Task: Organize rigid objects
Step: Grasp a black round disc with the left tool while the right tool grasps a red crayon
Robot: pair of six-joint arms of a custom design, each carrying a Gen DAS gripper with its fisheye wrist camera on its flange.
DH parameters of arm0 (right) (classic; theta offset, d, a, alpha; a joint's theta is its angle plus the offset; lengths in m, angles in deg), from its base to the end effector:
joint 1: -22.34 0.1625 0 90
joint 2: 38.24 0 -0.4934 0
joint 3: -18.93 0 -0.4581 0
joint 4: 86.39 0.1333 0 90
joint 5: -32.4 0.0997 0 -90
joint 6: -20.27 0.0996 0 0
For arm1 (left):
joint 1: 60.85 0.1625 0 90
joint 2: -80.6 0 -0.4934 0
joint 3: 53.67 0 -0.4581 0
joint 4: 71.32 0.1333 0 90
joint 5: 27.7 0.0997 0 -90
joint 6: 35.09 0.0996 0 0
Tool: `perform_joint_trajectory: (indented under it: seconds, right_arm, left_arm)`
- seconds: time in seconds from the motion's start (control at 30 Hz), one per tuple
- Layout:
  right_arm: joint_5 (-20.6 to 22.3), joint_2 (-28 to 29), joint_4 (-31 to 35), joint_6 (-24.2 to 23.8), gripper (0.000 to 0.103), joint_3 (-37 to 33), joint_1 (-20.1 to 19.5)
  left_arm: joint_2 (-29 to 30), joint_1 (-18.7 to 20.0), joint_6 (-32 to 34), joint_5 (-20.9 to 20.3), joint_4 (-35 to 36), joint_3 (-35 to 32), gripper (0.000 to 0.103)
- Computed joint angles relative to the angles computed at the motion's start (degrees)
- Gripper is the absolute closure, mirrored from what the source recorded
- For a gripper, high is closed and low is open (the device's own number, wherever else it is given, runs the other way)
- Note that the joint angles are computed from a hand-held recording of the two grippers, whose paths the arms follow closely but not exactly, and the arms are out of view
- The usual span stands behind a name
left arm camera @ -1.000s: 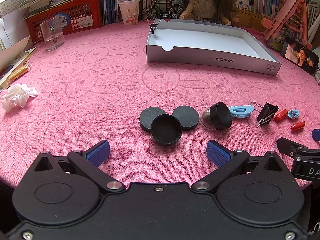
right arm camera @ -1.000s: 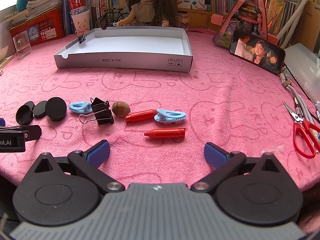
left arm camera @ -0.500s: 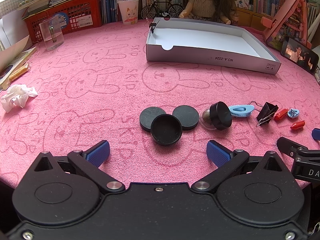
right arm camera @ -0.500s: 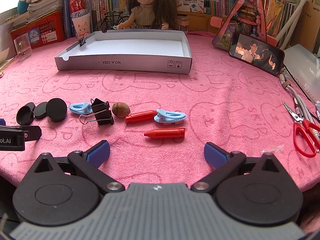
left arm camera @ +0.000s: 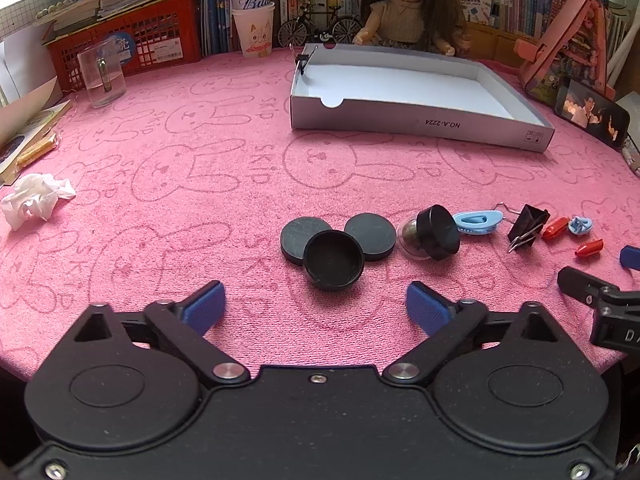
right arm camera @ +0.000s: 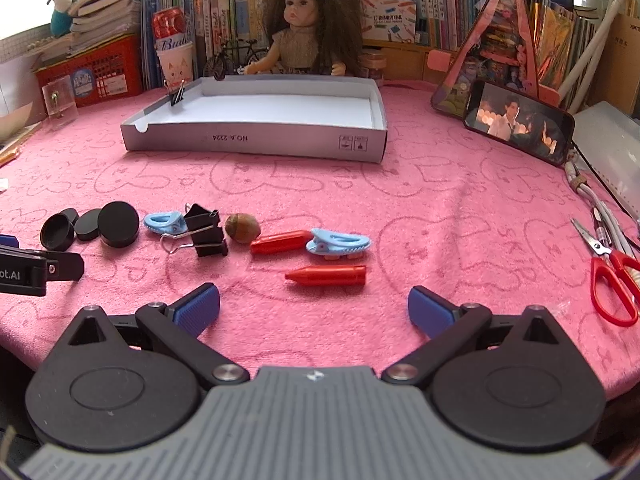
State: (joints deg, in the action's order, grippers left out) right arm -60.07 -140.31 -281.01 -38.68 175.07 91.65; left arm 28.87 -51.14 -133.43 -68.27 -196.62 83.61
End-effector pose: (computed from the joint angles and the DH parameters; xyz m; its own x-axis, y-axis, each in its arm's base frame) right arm 0.0126 -0.3317 0.2878 -0.6683 -0.3111 0.6757 -0.6749 0.6357 -0.3748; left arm -0.3148 -0.2659 -0.0249 -0.6912 -0.2140 -0.6903 0.3696 0.7161 -0.5921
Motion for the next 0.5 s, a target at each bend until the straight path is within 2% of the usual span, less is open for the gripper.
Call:
perform_joint_trajectory:
  seconds: [0.07, 0.17, 0.27, 0.4, 0.5]
  right_arm:
    - [3.4, -0.7, -0.5, -2.0, 0.000, 0.3, -2.1]
    - [8.4, -0.9, -3.1, -5.8, 0.000, 1.2, -5.4]
    - [9.4, -0.7, -3.4, -5.7, 0.000, 1.4, -6.6]
    - [11.7, -1.4, -2.8, -4.2, 0.005, 1.7, -8.0]
    - [12.0, -0.8, -3.8, -3.9, 0.013, 1.8, -7.8]
  left_arm:
    - [0.0, -0.7, -1.1, 0.9, 0.6, 0.3, 0.031]
    - [0.3, -1.3, -0.5, 2.1, -0.1, 0.6, 0.042]
    - [1.0, -1.6, 0.2, 2.7, 0.0, 0.2, 0.043]
    - [1.7, -1.8, -0.6, 3.8, 2.3, -0.4, 0.043]
    - [1.6, -1.7, -0.4, 4.1, 2.0, -0.3, 0.047]
